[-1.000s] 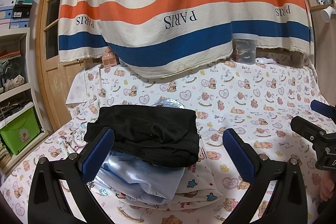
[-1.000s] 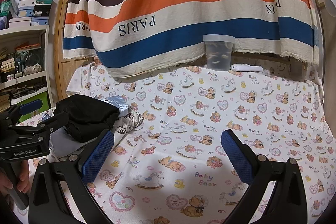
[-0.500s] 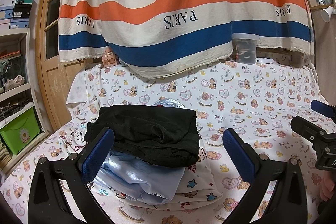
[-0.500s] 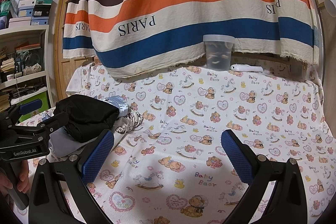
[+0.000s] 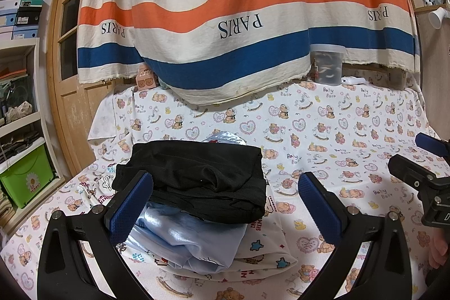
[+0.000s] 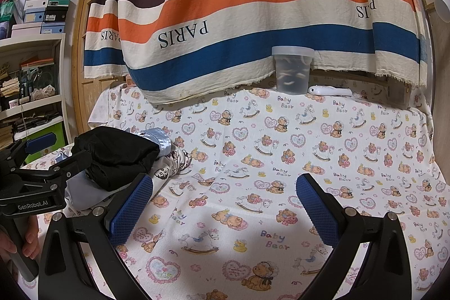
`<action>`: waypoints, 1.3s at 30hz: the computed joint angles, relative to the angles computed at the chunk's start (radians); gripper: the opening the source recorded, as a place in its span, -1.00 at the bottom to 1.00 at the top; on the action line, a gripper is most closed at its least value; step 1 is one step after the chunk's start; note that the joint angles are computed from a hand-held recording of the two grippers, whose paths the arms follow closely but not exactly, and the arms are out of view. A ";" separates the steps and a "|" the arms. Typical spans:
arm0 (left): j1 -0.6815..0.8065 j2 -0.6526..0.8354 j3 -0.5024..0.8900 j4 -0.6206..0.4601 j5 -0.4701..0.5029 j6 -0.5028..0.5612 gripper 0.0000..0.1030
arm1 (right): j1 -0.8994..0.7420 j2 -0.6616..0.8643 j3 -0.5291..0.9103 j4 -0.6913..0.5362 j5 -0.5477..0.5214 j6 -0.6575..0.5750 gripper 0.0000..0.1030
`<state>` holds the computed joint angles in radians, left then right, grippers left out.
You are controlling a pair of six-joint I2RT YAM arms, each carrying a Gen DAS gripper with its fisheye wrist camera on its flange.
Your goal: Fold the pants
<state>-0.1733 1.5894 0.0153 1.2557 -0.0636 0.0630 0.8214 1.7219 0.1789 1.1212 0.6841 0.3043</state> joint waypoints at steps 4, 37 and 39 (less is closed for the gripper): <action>-0.005 0.002 0.000 0.002 -0.004 -0.001 0.99 | -0.003 -0.001 -0.005 0.005 -0.003 -0.002 0.99; -0.013 0.005 -0.001 0.007 -0.009 -0.002 0.99 | -0.001 0.002 -0.002 0.001 -0.004 -0.005 0.99; -0.011 -0.005 0.002 -0.008 -0.007 -0.007 0.99 | -0.002 0.002 -0.001 0.001 -0.007 -0.006 0.99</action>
